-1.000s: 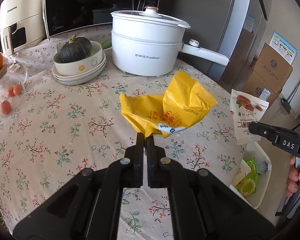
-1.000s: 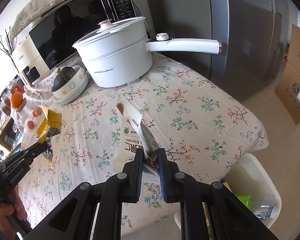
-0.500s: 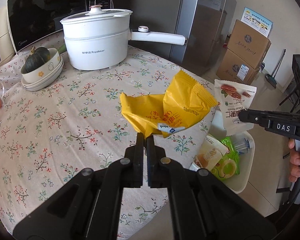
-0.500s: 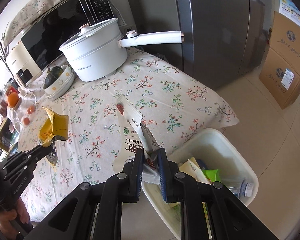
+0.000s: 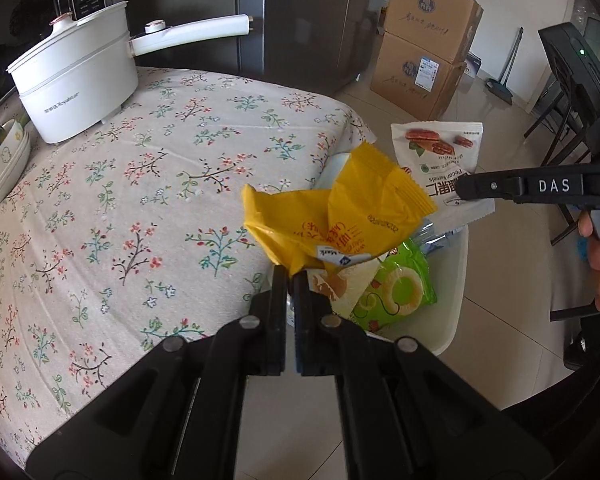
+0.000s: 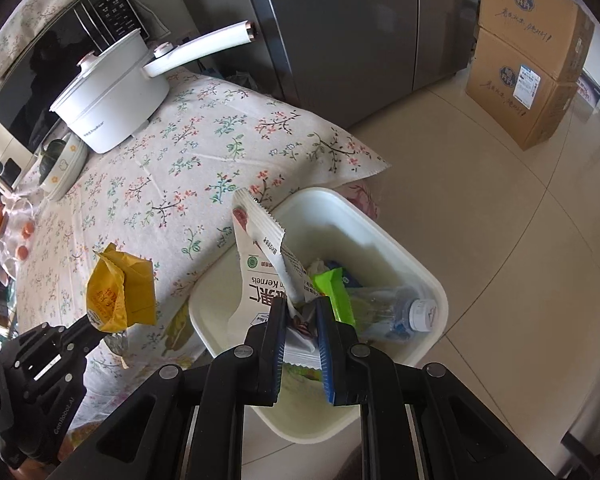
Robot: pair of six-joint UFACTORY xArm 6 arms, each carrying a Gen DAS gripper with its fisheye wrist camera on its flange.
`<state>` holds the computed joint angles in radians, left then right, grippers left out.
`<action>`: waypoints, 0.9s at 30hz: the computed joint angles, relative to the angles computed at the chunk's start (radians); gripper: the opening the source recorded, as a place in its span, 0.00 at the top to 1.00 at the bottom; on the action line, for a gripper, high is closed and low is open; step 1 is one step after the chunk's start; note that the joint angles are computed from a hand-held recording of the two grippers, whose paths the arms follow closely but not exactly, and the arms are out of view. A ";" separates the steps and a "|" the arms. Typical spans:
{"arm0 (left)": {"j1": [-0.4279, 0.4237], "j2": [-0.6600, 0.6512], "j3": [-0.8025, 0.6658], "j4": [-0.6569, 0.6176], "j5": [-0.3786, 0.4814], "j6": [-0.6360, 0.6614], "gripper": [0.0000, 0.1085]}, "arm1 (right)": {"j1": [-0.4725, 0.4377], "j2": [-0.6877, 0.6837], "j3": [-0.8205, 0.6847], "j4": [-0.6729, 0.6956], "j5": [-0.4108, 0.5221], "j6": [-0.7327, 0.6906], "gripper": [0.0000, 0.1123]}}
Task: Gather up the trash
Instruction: 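Open the left gripper over the bin while the right gripper releases the white packet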
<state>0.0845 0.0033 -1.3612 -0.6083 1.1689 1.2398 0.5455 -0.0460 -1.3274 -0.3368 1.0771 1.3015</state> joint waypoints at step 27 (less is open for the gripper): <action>0.000 -0.076 0.062 -0.035 -0.119 -0.033 0.20 | 0.068 -0.070 0.010 -0.110 0.090 0.095 0.43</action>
